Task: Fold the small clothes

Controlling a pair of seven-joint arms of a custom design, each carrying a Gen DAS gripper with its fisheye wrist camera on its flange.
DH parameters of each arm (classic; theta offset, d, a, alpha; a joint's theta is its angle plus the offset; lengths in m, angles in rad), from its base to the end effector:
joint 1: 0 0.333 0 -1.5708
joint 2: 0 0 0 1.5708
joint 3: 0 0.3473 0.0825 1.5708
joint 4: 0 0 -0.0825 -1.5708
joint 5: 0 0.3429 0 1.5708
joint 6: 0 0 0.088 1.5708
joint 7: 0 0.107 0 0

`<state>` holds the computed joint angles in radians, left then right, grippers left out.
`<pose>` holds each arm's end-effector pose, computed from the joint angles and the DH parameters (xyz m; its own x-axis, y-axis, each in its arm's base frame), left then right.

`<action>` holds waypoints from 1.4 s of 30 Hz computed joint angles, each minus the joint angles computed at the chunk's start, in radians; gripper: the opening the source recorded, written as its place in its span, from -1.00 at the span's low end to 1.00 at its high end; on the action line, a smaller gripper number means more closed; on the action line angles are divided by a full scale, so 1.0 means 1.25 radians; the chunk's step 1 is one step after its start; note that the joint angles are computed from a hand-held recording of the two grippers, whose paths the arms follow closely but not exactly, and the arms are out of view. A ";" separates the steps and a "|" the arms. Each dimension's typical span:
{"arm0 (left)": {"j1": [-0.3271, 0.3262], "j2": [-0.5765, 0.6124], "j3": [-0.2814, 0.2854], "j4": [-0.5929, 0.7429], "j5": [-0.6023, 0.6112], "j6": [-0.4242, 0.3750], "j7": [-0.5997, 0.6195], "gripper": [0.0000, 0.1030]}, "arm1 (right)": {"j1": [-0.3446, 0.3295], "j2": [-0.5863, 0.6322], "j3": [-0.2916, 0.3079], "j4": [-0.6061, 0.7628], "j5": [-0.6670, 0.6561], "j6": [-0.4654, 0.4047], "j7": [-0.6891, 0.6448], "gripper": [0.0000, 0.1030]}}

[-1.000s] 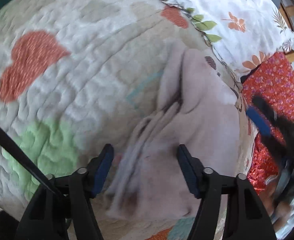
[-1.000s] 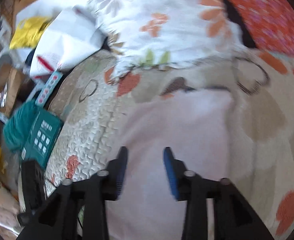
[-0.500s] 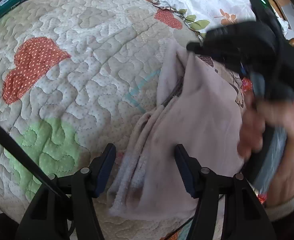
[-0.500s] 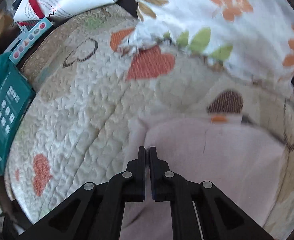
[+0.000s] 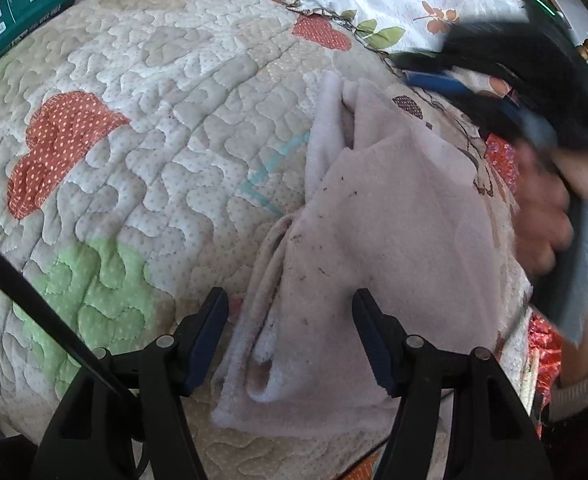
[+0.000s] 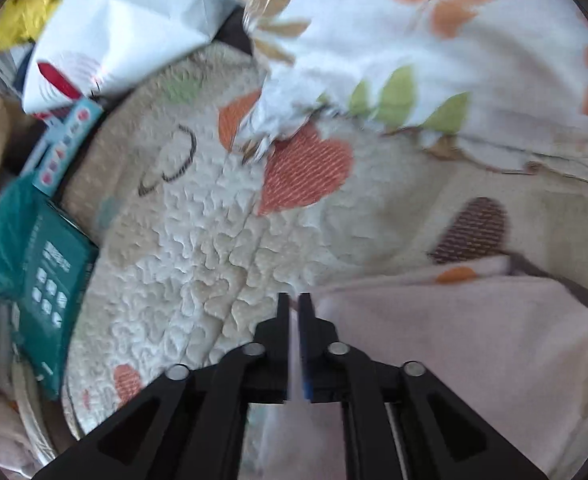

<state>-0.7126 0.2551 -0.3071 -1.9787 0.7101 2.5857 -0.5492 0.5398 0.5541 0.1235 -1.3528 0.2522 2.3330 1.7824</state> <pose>0.3177 -0.5139 0.4362 0.4405 -0.7831 0.4391 -0.7669 -0.5825 -0.2694 0.5853 0.4326 0.4916 0.3190 -0.8717 -0.3721 -0.9273 -0.2059 -0.3126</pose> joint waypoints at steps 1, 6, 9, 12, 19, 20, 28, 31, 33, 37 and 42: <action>0.004 -0.008 -0.003 -0.012 -0.004 0.015 0.003 0.22 | 0.000 -0.037 -0.012 -0.049 -0.009 0.020 0.008 -0.49; 0.020 -0.020 -0.021 -0.042 -0.049 0.074 0.084 -0.27 | -0.045 -0.243 -0.024 -0.331 -0.020 0.084 -0.005 -0.37; 0.021 -0.046 -0.003 -0.110 -0.029 0.182 0.025 -0.50 | -0.087 -0.362 0.012 -0.493 0.094 0.091 -0.129 -0.39; 0.012 -0.065 0.035 -0.171 0.042 0.295 -0.098 -0.59 | -0.090 -0.446 0.025 -0.626 0.202 0.086 -0.220 -0.54; -0.027 -0.121 0.110 -0.197 0.389 0.368 -0.471 -0.62 | -0.083 -0.592 0.011 -0.842 0.322 0.161 -0.247 -0.81; -0.025 -0.148 0.095 -0.204 0.386 0.319 -0.453 -0.62 | -0.084 -0.614 0.012 -0.857 0.319 0.172 -0.239 -0.75; 0.027 -0.148 -0.016 -0.163 0.197 0.095 -0.216 0.31 | -0.057 -0.706 -0.025 -0.936 0.422 0.274 -0.254 0.18; 0.060 -0.088 -0.013 -0.149 0.228 0.230 -0.222 0.34 | -0.017 -0.682 -0.052 -0.938 0.571 0.284 -0.326 0.18; 0.052 -0.060 -0.004 -0.124 0.236 0.232 -0.209 0.40 | -0.009 -0.662 -0.050 -0.939 0.646 0.287 -0.371 0.18; 0.024 -0.021 0.037 -0.077 0.326 0.278 -0.254 0.51 | -0.001 -0.614 -0.031 -0.925 0.815 0.298 -0.477 0.19; 0.015 0.011 0.002 -0.031 0.211 0.195 -0.128 -0.01 | -0.006 -0.576 0.020 -0.902 0.977 0.358 -0.560 0.16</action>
<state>-0.6937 0.2686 -0.3049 -2.0178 0.9735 2.8290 -0.7087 0.5327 -0.1664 0.1488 -2.4798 1.4735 2.7799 1.0827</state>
